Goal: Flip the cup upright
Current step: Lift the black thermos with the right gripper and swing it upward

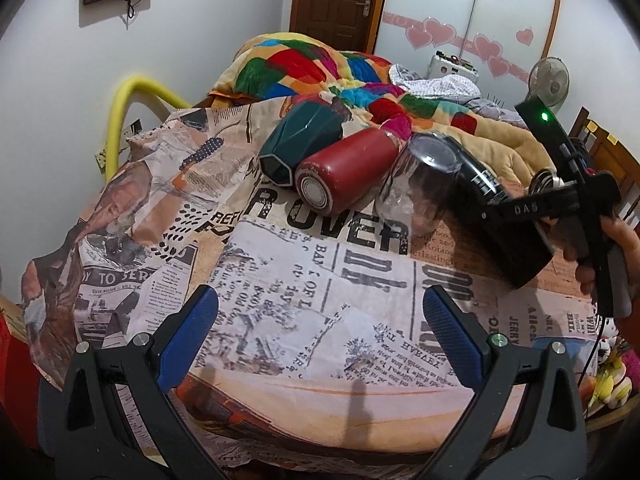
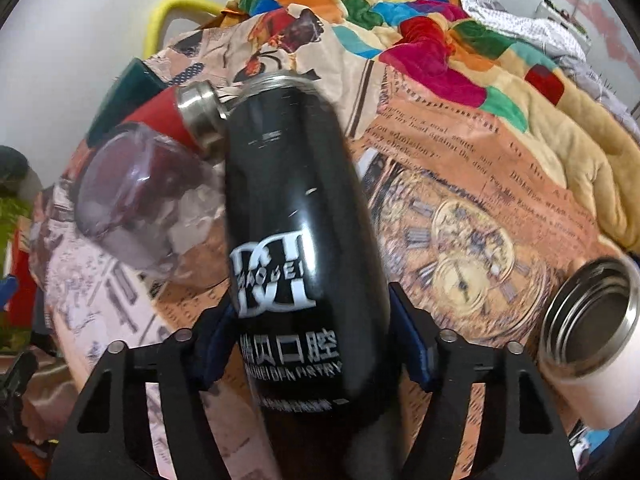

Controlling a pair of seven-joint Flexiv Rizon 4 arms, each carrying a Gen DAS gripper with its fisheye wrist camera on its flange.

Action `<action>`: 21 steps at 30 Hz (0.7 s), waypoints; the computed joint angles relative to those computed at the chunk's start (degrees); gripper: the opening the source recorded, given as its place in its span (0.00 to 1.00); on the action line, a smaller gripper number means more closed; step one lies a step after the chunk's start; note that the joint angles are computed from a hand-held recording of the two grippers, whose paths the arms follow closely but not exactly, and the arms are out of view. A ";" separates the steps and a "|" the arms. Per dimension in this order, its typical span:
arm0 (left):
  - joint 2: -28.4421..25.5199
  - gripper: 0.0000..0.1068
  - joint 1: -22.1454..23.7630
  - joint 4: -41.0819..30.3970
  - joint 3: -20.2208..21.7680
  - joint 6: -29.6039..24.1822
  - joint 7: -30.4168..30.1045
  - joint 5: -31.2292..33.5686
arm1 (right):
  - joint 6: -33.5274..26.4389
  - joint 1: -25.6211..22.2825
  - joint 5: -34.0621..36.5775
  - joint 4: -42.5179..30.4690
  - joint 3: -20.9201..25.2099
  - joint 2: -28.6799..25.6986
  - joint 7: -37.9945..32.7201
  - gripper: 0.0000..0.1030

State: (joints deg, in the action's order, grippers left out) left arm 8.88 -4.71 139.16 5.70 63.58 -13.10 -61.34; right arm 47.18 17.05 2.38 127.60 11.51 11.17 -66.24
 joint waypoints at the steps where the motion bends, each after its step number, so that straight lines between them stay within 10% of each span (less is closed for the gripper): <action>1: 0.46 0.96 0.08 -0.03 0.17 -0.42 -0.18 0.18 | 0.01 -0.16 -0.62 0.43 0.39 0.49 1.06 0.60; 21: 11.45 0.96 -0.22 0.87 4.40 -6.51 -2.21 3.71 | -3.47 0.76 -5.56 3.76 3.84 18.63 6.74 0.60</action>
